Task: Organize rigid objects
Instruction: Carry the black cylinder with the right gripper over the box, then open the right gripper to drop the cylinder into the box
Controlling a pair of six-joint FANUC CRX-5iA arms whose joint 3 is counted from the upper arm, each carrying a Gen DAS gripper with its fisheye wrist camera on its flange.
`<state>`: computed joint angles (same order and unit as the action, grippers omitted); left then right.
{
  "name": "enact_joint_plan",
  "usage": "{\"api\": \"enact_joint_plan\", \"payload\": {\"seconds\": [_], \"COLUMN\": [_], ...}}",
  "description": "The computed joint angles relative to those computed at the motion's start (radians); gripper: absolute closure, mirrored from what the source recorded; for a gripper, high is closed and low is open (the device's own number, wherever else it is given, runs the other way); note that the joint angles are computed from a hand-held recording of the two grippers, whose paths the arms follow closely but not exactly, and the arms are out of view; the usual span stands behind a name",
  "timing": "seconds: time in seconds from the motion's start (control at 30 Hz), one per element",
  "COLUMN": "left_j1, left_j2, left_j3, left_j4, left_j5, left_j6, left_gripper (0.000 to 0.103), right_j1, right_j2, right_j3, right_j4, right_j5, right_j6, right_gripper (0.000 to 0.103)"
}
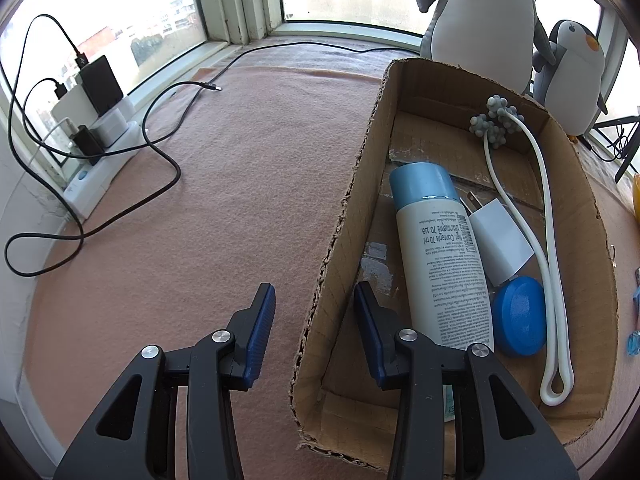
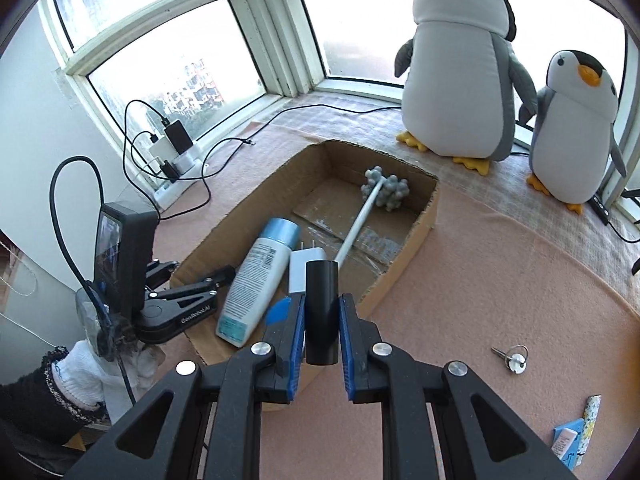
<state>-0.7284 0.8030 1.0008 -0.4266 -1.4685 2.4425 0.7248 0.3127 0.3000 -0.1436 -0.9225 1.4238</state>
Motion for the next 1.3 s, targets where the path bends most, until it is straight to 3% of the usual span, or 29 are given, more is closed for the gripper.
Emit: {"api": "enact_joint_plan", "payload": {"seconds": [0.47,0.8,0.87,0.93,1.0,1.3], "left_j1": [0.0,-0.002,-0.002,-0.003,-0.003,-0.002], "left_j2": [0.002,0.006,0.005,0.008,0.008,0.007], "left_j3": [0.004,0.011,0.01,0.015,0.016,0.014], "left_j4": [0.001,0.001,0.001,0.0,0.0,-0.003], "left_j5": [0.0,-0.003,-0.003,-0.006,-0.006,-0.006], "left_j6": [0.0,-0.001,0.0,-0.001,0.0,-0.004], "left_gripper": [0.064,0.064,0.064,0.064,0.064,0.064], "right_j1": [0.043,0.061,0.061,0.068,0.075,0.056], "right_j2": [0.1,0.115,0.115,0.108,0.096,0.074], "right_j3": [0.11,0.104,0.107,0.096,0.074,0.057], "right_j4": [-0.028,-0.017,-0.021,0.002,0.03,0.017], "right_j5": [-0.059,-0.053,-0.052,-0.039,-0.012,0.005], "right_j6": [-0.006,-0.027,-0.027,-0.041,-0.059,-0.074], "right_gripper": [0.088,0.088,0.084,0.068,0.059,0.059]}}
